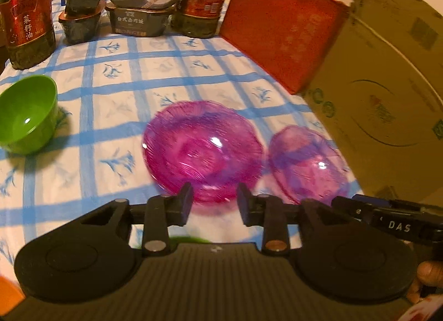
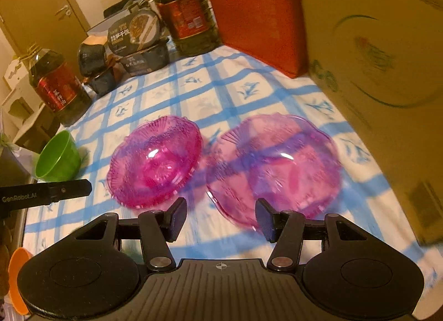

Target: Organize plates and bowls

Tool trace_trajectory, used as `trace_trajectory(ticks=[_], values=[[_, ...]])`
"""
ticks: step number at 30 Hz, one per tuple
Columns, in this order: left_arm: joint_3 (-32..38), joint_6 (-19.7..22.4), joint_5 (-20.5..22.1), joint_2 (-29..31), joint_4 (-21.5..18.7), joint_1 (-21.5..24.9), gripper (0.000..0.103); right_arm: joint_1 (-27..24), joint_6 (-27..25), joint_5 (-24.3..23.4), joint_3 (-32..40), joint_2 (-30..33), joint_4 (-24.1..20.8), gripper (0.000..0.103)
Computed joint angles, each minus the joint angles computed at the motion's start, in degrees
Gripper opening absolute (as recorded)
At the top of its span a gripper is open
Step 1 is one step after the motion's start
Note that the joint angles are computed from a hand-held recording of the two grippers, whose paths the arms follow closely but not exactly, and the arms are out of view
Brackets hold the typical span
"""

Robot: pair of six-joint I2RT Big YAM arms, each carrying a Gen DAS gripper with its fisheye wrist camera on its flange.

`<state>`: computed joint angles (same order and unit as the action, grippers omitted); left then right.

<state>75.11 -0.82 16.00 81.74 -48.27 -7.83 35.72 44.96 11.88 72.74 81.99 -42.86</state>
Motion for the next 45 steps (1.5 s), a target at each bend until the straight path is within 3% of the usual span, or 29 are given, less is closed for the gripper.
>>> trace_trajectory(ticks=[7,19,29,45], values=[[-5.9,-4.7,-2.3,-6.4,2.0,-4.2,0.046,1.6,3.9,2.8,-6.0,-7.0,-1.5,0.055],[-12.7,-12.8,-11.2,-12.7,3.2,-10.2,0.066,3.0,5.7,4.8,-11.0,-13.9,-3.4,0.056],[-13.8,-16.3,-14.0,-14.2,3.7,-12.2,0.072,2.8,5.5,4.7,-12.5,-16.1,-3.6,0.056],[-14.0,-17.9,-13.5,-13.4,4.2,-13.6,0.074,1.9,5.8,5.4,-12.7,-16.3,-5.9,0.057]])
